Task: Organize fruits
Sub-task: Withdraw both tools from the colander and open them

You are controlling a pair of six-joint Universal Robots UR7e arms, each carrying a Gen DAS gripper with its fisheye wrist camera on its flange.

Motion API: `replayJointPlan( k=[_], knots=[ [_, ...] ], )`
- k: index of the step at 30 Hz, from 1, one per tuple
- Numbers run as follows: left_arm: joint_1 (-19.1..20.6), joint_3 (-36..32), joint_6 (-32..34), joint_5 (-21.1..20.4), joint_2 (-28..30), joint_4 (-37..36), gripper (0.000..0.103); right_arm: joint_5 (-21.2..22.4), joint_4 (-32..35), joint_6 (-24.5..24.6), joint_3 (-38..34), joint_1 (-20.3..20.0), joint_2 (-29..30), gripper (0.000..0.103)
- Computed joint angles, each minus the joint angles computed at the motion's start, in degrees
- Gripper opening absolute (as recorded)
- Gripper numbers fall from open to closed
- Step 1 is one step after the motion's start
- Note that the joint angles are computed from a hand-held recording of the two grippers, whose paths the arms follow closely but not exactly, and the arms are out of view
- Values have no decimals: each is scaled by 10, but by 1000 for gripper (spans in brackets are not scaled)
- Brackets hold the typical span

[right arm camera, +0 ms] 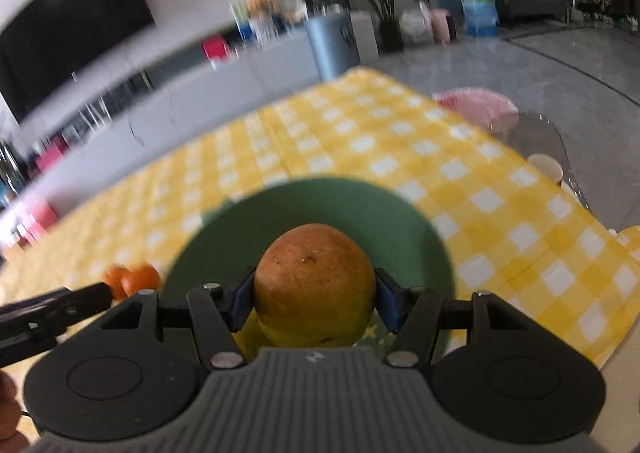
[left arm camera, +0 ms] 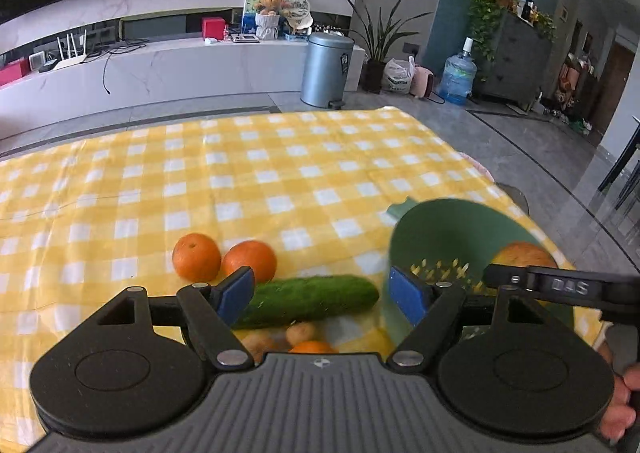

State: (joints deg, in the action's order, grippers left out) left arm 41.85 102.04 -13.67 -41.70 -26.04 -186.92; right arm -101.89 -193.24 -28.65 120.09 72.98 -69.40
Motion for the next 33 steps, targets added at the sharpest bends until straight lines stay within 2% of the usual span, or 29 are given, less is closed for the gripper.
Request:
replayJointPlan(
  k=[3,8,12,16,18,20,24,28,30,33],
  knots=[
    [3,16,7,5,-6,-21,90,-48,12,23,-17,9,23,59],
    [17,23,-17,-11,-15,-19,90,-125,-27,16,-37,32,63,59],
    [24,29,-30,-12,-22,-18,90,-194,-21,-9,-59,51,89,59],
    [32,33,-67,-12,-34,13,90,-226,-34,-28,-68,58,104,59],
    [41,32,-97,-28,-44,44,90,-225,-38,-25,-70,59,107,59],
    [46,38,-104,-39,-50,36,90,-224,-41,-31,-70,60,108,59],
    [43,43,-101,-23,-50,25,90,-225,-40,-36,-71,64,113,58],
    [47,41,-119,-26,-53,46,90,-194,-42,-13,-60,56,98,62],
    [45,41,-116,-20,-53,53,90,-163,-66,0,-45,49,85,62],
    [44,43,-105,-23,-53,48,90,-51,-103,49,-4,19,40,68]
  ],
)
